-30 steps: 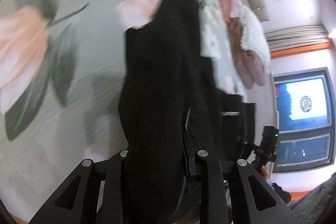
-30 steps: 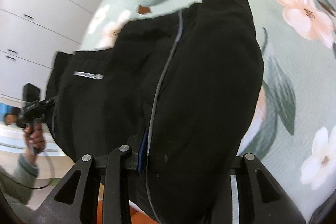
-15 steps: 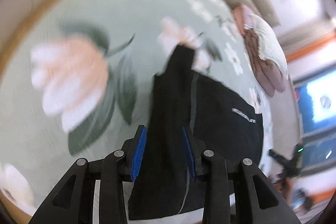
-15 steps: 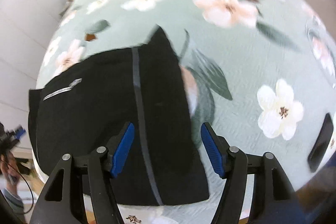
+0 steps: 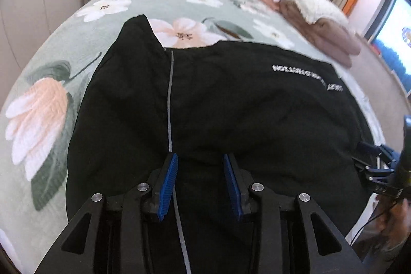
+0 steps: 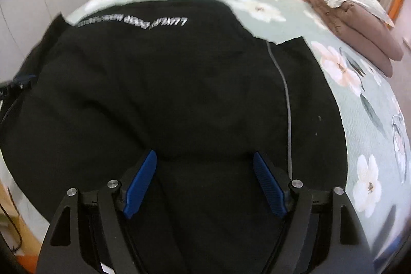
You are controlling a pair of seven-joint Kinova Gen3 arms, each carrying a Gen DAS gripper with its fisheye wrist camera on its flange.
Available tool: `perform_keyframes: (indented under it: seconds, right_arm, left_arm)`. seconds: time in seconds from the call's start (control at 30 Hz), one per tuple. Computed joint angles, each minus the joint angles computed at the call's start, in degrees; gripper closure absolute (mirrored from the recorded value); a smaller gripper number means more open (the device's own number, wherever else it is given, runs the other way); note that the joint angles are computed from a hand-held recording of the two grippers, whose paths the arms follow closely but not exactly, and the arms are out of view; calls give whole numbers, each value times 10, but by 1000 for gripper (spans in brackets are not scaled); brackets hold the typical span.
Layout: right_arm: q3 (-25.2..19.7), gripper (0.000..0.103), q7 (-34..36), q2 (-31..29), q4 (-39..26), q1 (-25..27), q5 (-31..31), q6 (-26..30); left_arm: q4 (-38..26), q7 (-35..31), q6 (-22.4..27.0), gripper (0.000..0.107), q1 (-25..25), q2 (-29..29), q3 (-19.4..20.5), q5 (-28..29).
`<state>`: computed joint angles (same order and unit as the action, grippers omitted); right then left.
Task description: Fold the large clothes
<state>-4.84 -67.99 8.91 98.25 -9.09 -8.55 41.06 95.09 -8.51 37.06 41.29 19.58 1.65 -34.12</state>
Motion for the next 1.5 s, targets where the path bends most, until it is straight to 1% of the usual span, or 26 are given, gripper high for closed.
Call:
perform_keyframes:
  seconds: [0.07, 0.13, 0.2, 0.27, 0.33, 0.4, 0.43, 0.47, 0.5, 0.57, 0.63, 0.67, 0.7, 0.77, 0.83, 0.9, 0.93, 1.03, 1.07, 1.13, 1.2, 1.27, 1.33, 1.4, 1.47, 1.5]
  right_arm:
    - [14, 22, 7, -17, 40, -1, -33, -47]
    - [58, 22, -24, -37, 65, -44, -29, -67]
    - [101, 22, -70, -51, 70, -86, -12, -51]
    - [109, 22, -117, -64, 58, -87, -31, -5]
    - [75, 22, -163, -97, 49, -55, -32, 29]
    - [21, 19, -210, -124, 51, -20, 3, 27]
    - [-3, 17, -233, -130, 54, -6, 26, 24]
    - [-17, 11, -257, -124, 54, -1, 50, 29]
    - [-26, 8, -280, -111, 49, -8, 66, 43]
    - [-17, 8, -327, -72, 53, -47, 92, 51]
    - [-11, 4, -370, -59, 65, -61, 111, 22]
    - [-15, 0, -381, -64, 73, -52, 107, 12]
    - [-25, 0, -386, -61, 72, -32, 93, 11]
    - [-68, 0, -398, -57, 61, 16, 84, 23]
    - [-90, 0, -416, -54, 52, 31, 101, 36]
    - [-85, 0, -415, -48, 39, 34, 90, 55]
    - [-82, 0, -407, -51, 32, 42, 71, 71]
    - [-74, 0, -415, -76, 36, 51, 45, 96]
    - [-76, 0, -416, -87, 44, 54, 42, 91]
    - [-88, 0, -423, -121, 73, 56, 46, 67]
    - [-99, 0, -437, -152, 80, 40, 79, 63]
    - [-137, 0, -461, -180, 67, 44, 126, 73]
    - [-145, 0, -473, -215, 46, 23, 161, 88]
    - [-155, 0, -472, -241, 26, 19, 177, 102]
    - [-174, 0, -485, -240, -13, 16, 200, 121]
    - [-178, 0, -488, -243, -24, 14, 205, 129]
  left_arm:
    - [16, 46, -7, 69, 48, 0, -38, -46]
    - [17, 91, 22, 69, 83, 2, -48, -92]
    - [24, 128, 43, 69, 103, -9, -41, -113]
    - [25, 137, 76, 69, 106, -28, -12, -114]
    - [27, 168, 123, 69, 127, -48, -3, -137]
    - [35, 185, 146, 68, 124, -73, 9, -137]
    - [39, 180, 143, 65, 107, -82, 23, -123]
    - [47, 166, 131, 64, 81, -86, 39, -100]
    - [47, 146, 128, 64, 54, -81, 57, -76]
    - [56, 102, 103, 62, 1, -51, 89, -30]
    - [82, 86, 57, 60, -20, -57, 90, -4]
    - [99, 92, 33, 59, -15, -68, 75, 0]
    - [113, 99, 10, 58, -13, -75, 64, 4]
    - [128, 86, -20, 55, -26, -83, 56, 31]
    - [121, 69, -14, 52, -35, -79, 56, 53]
    - [112, 75, 0, 51, -36, -76, 58, 58]
    - [107, 86, 13, 51, -30, -77, 59, 51]
    - [101, 119, 58, 51, -34, -90, 98, 29]
    - [92, 117, 81, 51, -24, -93, 97, 28]
    - [72, 124, 128, 51, 22, -99, 75, 10]
    - [46, 141, 174, 51, 76, -98, 51, -23]
    - [13, 160, 221, 51, 129, -97, 33, -70]
    - [-26, 160, 268, 51, 182, -88, 7, -105]
    - [-71, 142, 314, 51, 235, -73, -26, -124]
    - [-120, 138, 361, 51, 287, -59, -60, -145]
    - [-140, 138, 384, 50, 303, -50, -70, -148]
